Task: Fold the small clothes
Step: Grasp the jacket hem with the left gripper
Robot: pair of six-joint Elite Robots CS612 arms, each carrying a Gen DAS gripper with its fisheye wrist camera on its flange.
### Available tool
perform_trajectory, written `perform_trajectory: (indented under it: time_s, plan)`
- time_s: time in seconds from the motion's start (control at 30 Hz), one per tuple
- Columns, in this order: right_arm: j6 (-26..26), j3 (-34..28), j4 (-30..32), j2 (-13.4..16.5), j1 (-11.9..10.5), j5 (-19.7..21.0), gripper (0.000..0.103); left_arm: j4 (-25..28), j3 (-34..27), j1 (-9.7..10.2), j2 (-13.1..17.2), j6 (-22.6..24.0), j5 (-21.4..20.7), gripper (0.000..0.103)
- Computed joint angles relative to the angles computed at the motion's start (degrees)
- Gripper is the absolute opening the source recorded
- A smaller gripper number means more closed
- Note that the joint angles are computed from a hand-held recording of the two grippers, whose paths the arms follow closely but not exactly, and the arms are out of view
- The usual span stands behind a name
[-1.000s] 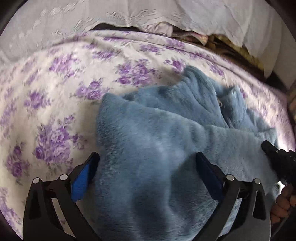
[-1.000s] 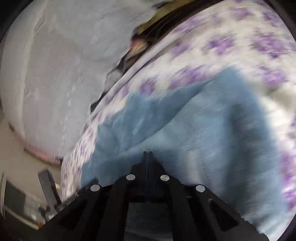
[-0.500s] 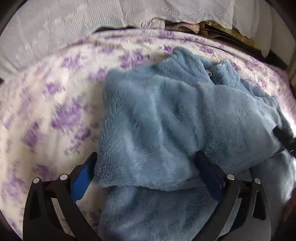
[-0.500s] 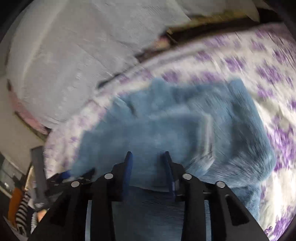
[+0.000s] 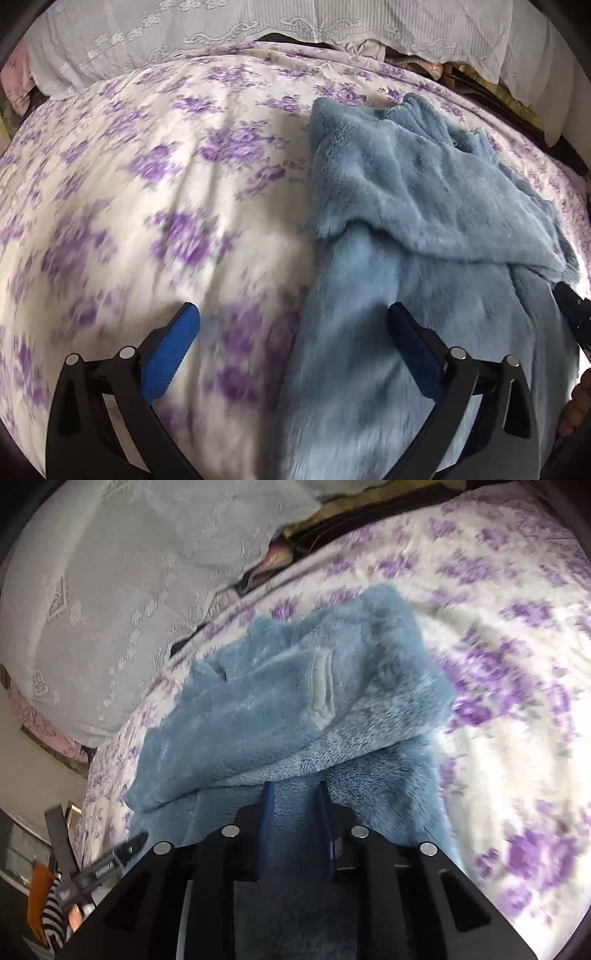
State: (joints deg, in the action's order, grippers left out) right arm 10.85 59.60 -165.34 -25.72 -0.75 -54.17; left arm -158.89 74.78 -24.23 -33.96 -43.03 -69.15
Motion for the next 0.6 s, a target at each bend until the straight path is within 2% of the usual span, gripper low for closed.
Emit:
perform_trajectory:
  time_s: [0.03,0.13,0.27,0.43,0.57,0.6]
  plan:
    - [0.3,1.9,-3.2,-0.8,-0.3,0.8,0.029,-1.2,1.5,-0.29,-0.6,-0.1,0.2,0.098]
    - [-2.5,6.7,-5.7,-2.9,-0.8,3.1,0.031,-5.7,7.0,-1.9,-2.9,0.7,1.6,0.098]
    - [-8.1,14.4,-8.4,-6.5,-2.0,2.5,0.031,-7.8,10.4,-3.47,-4.2,2.2,2.1,0.098]
    - [-8.8,20.9,-14.8,-8.6,-4.2,3.0,0.035,-13.9,14.9,-4.04,-5.6,1.5,-1.0,0.098]
    - [-10.3,23.8,-15.1,-9.5,-5.9,4.0,0.038,-20.5,17.8,-4.5,-6.2,3.0,-4.9,0.098]
    - [-10.5,24.3,-14.7,-9.6,-6.2,4.4,0.041,-21.9,18.2,-4.49,-6.2,3.4,-6.3,0.098]
